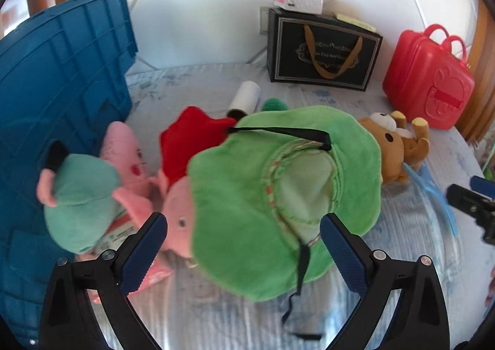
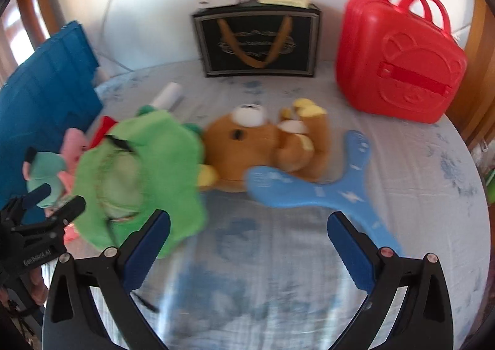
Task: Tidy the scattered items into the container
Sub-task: 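Grasp the green plush hat with the left gripper while the right grasps the blue boomerang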
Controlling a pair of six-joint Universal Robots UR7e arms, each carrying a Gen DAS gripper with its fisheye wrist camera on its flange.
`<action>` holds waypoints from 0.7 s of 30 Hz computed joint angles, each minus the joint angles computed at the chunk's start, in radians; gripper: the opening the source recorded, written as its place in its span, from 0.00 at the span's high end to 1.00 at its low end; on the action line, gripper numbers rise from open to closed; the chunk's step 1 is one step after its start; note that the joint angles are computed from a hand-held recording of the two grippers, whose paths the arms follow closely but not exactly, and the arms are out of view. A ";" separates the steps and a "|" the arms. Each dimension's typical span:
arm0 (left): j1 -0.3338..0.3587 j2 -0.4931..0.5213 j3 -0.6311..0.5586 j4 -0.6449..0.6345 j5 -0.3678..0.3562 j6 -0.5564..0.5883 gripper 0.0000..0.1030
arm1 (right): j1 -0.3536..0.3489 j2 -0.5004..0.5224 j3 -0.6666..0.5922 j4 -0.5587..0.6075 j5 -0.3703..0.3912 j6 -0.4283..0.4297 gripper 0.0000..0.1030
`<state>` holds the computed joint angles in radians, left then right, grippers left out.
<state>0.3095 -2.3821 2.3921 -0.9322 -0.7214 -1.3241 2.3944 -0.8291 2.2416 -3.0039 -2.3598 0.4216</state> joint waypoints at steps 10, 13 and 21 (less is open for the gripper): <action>0.188 0.155 0.056 -0.207 0.089 0.072 0.14 | -0.189 -0.127 0.140 -0.084 -0.060 -0.113 0.04; 0.238 0.175 0.062 -0.292 0.107 0.115 0.08 | -0.262 -0.147 0.174 -0.083 -0.071 -0.146 0.16; 0.289 0.205 0.085 -0.396 0.137 0.196 0.00 | -0.377 -0.127 0.213 -0.137 -0.007 -0.318 0.17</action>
<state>0.5986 -2.1775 2.4768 -1.3283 -0.5840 -1.1278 2.0171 -0.9559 2.4545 -3.1410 -2.3664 0.1032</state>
